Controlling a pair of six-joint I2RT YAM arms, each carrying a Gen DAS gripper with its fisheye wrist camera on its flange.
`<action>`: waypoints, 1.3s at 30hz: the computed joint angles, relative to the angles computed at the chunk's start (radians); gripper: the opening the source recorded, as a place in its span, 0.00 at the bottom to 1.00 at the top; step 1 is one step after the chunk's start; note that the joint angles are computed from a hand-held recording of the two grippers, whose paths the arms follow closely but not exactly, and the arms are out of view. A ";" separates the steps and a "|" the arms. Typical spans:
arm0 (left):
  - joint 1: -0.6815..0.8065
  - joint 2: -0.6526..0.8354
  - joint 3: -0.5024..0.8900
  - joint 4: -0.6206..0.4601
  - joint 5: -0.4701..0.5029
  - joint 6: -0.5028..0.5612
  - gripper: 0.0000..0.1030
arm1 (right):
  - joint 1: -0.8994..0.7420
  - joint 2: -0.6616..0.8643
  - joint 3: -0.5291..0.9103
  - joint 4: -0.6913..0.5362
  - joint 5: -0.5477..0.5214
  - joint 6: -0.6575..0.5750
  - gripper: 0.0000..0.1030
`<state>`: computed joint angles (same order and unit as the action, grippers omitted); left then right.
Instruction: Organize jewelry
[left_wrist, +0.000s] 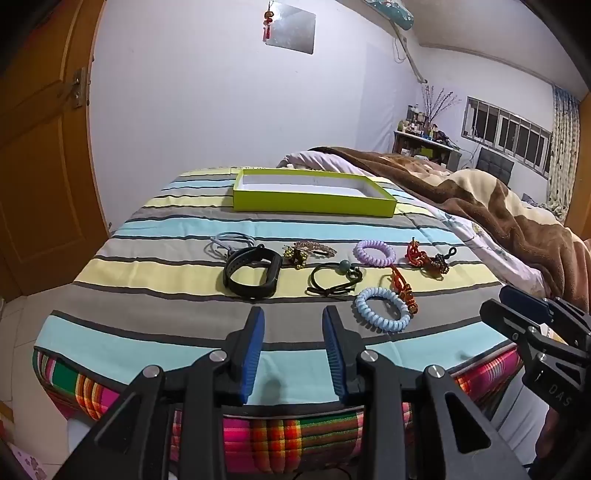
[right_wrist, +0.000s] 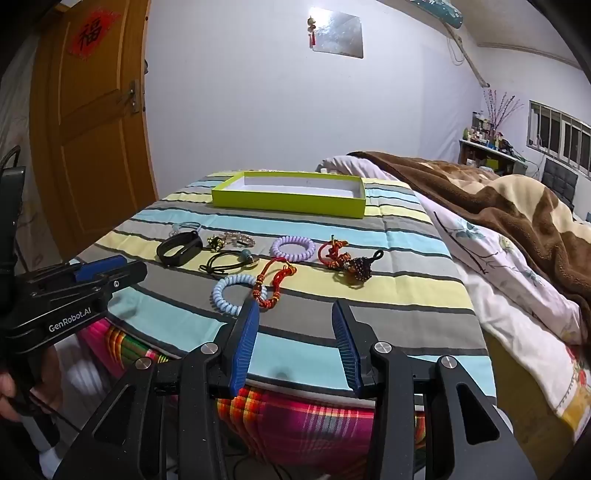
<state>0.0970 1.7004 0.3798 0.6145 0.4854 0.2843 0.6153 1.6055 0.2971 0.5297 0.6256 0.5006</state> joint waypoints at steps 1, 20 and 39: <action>0.006 0.007 -0.002 0.015 0.020 -0.017 0.33 | 0.003 0.004 0.001 0.002 0.004 0.003 0.41; 0.020 -0.023 -0.004 -0.007 0.019 0.007 0.33 | 0.008 -0.023 -0.004 -0.019 0.031 0.007 0.41; 0.023 -0.038 -0.007 -0.007 0.011 0.010 0.33 | 0.002 -0.026 -0.010 -0.018 0.034 0.010 0.41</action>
